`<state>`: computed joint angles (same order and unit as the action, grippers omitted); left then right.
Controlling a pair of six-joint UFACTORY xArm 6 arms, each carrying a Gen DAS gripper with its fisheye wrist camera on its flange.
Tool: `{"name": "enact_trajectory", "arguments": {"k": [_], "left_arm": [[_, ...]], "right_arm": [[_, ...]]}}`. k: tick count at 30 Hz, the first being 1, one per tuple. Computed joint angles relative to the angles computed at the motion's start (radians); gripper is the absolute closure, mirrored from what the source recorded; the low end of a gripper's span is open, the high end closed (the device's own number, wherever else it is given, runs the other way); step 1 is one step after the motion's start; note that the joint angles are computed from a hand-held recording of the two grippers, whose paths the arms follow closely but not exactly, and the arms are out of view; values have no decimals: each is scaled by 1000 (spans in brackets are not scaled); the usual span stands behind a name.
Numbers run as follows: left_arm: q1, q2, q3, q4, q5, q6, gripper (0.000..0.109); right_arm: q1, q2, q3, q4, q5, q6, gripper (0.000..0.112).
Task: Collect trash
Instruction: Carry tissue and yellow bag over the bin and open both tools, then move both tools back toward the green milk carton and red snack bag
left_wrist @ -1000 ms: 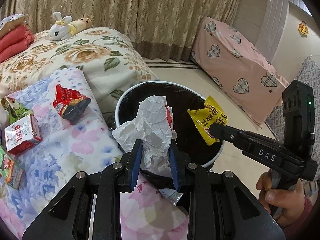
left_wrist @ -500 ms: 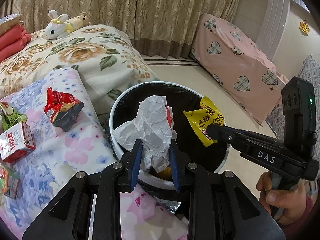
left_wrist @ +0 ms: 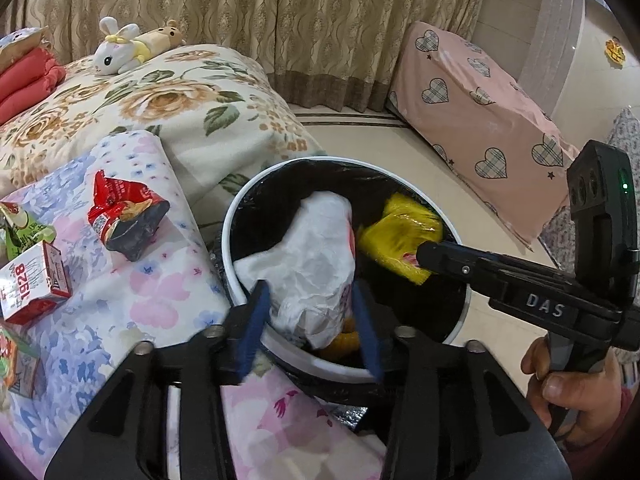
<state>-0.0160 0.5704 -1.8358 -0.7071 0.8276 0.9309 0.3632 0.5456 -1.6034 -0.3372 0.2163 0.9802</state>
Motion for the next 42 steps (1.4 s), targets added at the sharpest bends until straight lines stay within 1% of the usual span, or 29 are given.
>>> {"name": "enact_trajectory", "arguments": {"k": [1, 6, 8, 10, 11, 13, 15, 22, 24, 33, 38, 42], "left_arm": [[1, -1, 2, -3, -2, 2, 57], [14, -17, 27, -17, -6, 7, 52], [25, -27, 44, -32, -4, 12, 50], [38, -39, 64, -54, -2, 19, 46], [45, -48, 77, -64, -3, 22, 45], [58, -61, 100, -78, -6, 27, 45], [74, -77, 126, -93, -15, 36, 45], [133, -98, 168, -118, -25, 26, 45], [152, -100, 176, -121, -31, 20, 45], [228, -83, 166, -118, -61, -22, 45], [264, -63, 146, -112, -78, -52, 45], [285, -39, 122, -94, -93, -89, 45]], "right_arm": [[-2, -3, 4, -14, -4, 16, 65], [-6, -19, 29, -56, -26, 75, 61], [-6, -25, 37, -96, -34, 118, 56], [-5, -28, 39, -131, -36, 153, 47], [-4, -31, 41, -160, -40, 184, 45], [0, -31, 40, -208, -47, 233, 37], [6, -28, 34, -239, -49, 264, 33], [42, -2, -23, -312, -38, 312, 30], [57, 17, -52, -301, -37, 289, 29], [128, 138, -227, -94, 3, 42, 28], [163, 237, -389, 26, 65, -119, 27], [182, 356, -589, 106, 144, -236, 27]]}}
